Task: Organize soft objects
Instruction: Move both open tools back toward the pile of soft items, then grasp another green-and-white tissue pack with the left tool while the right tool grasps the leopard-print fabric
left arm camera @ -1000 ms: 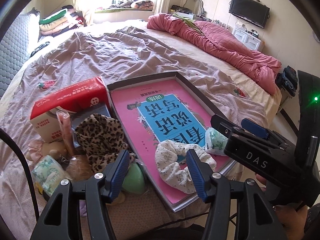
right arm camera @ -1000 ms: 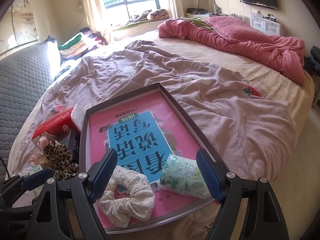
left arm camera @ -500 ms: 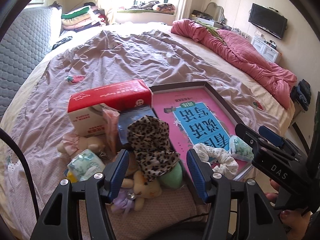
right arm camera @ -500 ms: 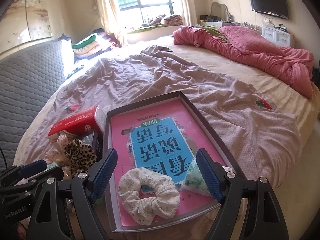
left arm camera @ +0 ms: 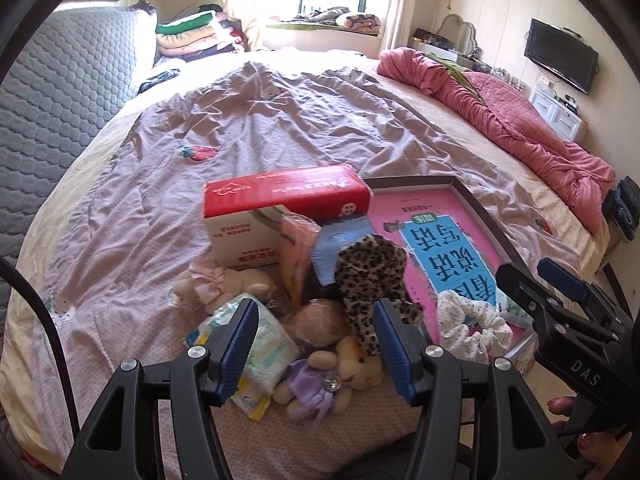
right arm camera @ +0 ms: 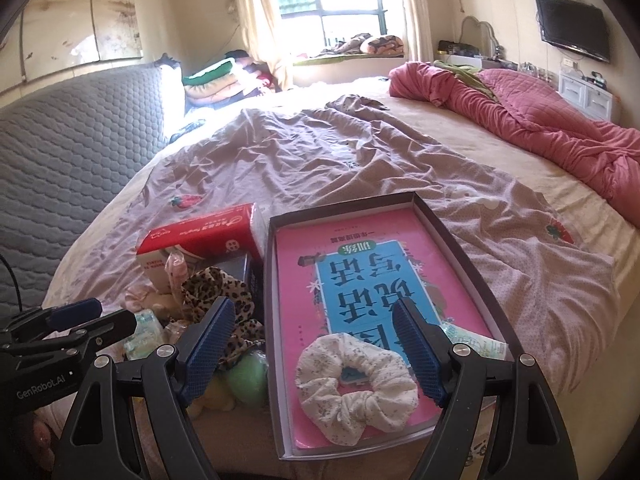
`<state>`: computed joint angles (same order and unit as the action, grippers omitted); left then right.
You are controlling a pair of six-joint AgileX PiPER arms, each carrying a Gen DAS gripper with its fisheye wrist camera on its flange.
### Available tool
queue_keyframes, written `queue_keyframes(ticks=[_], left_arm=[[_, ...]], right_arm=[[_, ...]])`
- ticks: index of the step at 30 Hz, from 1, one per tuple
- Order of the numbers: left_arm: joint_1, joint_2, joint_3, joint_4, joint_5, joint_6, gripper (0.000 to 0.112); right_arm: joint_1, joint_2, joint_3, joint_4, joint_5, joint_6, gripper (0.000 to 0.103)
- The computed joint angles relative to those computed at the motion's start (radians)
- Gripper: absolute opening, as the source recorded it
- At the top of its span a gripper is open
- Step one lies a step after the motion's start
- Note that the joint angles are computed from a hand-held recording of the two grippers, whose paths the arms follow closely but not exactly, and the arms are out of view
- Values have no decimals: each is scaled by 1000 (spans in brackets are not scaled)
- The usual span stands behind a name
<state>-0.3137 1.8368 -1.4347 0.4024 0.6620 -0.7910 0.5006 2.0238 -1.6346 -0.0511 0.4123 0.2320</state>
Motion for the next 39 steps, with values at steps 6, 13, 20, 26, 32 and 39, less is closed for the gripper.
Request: queue_keyframes(ticks=[6,13,20,26,32,39], left_arm=[[48,-31,45,10,-8,-6,59],[129,-80,125,-29,-50,32,59],[241,-109,204,-170,-114,155,59],[273,-83,231,-280,-164,262,59],[262,-24,215,-425,-191,393,59],[292,36,218,-704,-229,616,59]], right_arm=[[27,5,-2,19,-1,-31,83],[54,20,-24,33,21,-68,83],[78,39,-44,34,40,-81,83],[99,58,-59,23,52,-85,83],[100,69,-62,25,55,-90,83],[95,92,-80,42,64,-105,83]])
